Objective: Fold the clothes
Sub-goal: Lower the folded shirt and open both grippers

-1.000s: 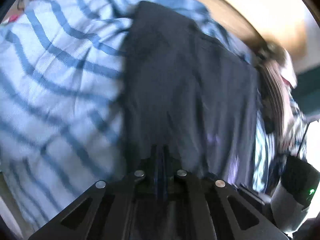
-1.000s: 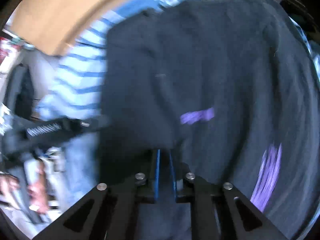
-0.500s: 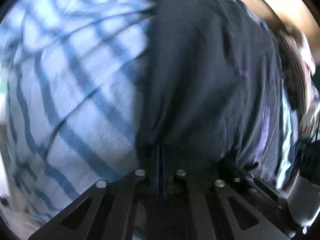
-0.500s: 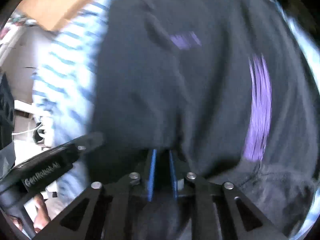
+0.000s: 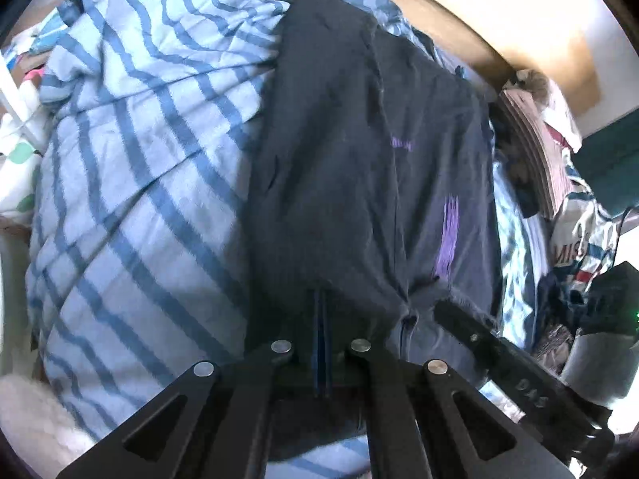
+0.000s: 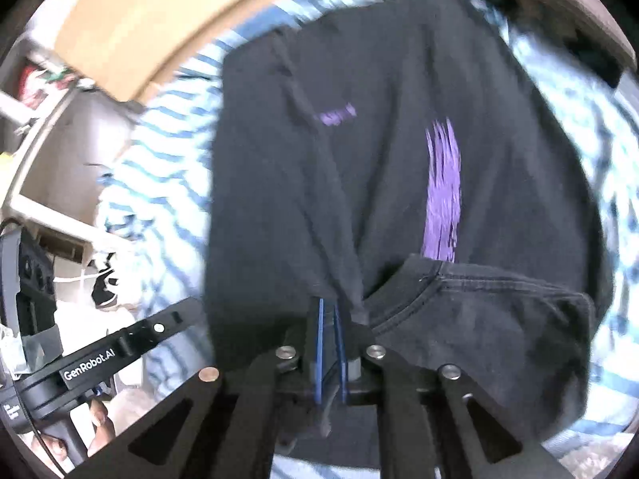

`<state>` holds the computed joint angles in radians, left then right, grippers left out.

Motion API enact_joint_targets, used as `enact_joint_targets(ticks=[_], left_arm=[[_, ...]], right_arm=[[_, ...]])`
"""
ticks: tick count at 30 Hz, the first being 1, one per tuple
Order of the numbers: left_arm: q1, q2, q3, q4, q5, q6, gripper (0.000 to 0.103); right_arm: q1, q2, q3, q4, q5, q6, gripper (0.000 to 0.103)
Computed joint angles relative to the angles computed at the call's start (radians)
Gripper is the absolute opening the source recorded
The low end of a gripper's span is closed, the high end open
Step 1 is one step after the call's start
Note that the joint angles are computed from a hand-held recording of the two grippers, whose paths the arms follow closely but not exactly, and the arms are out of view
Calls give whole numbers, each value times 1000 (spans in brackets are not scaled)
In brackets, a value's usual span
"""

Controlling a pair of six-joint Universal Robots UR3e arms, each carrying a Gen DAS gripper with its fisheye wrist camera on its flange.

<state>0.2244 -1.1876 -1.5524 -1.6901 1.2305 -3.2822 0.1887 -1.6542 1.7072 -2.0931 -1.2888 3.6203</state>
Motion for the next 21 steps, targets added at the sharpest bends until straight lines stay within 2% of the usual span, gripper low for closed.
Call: enact_joint_targets(ticks=[1, 2, 5, 7, 8, 10, 13, 15, 16, 18, 19, 20, 21], left_arm=[[-38, 42, -18, -39, 24, -36, 4], [-68, 41, -47, 0, 5, -67, 4], [-43, 76, -126, -57, 42, -37, 4], [-62, 123, -194, -74, 88, -48, 4], [-48, 141, -191, -94, 80, -34, 4], [-14, 177, -175, -145, 60, 1, 4], [60, 195, -66, -260, -17, 59, 4], [69, 161, 33, -296, -101, 60, 4], [71, 142, 82, -310, -143, 58, 8], [-14, 83, 134, -250, -166, -14, 33], [-96, 38, 143, -167, -154, -94, 59], [-192, -35, 161, -60, -131, -183, 67], [-275, -118, 194, 20, -102, -249, 67]], right_arm=[[-19, -30, 14, 9, 19, -17, 10], [-24, -18, 20, -14, 30, -22, 10], [-14, 41, 10, -79, 51, -26, 12], [20, 145, -52, -91, 25, -7, 33], [25, 189, -67, -98, 22, -6, 29], [9, 181, -33, -71, 27, 7, 12], [-64, 19, 110, -96, 105, 51, 23], [-129, -169, 177, -65, 89, 71, 29], [-170, -261, 195, -34, 86, 75, 40], [-273, -390, 168, 98, 81, 35, 43], [-333, -431, 134, 182, 77, -3, 43], [-395, -463, 97, 262, 75, -44, 45], [-441, -474, 67, 326, 66, -82, 47]])
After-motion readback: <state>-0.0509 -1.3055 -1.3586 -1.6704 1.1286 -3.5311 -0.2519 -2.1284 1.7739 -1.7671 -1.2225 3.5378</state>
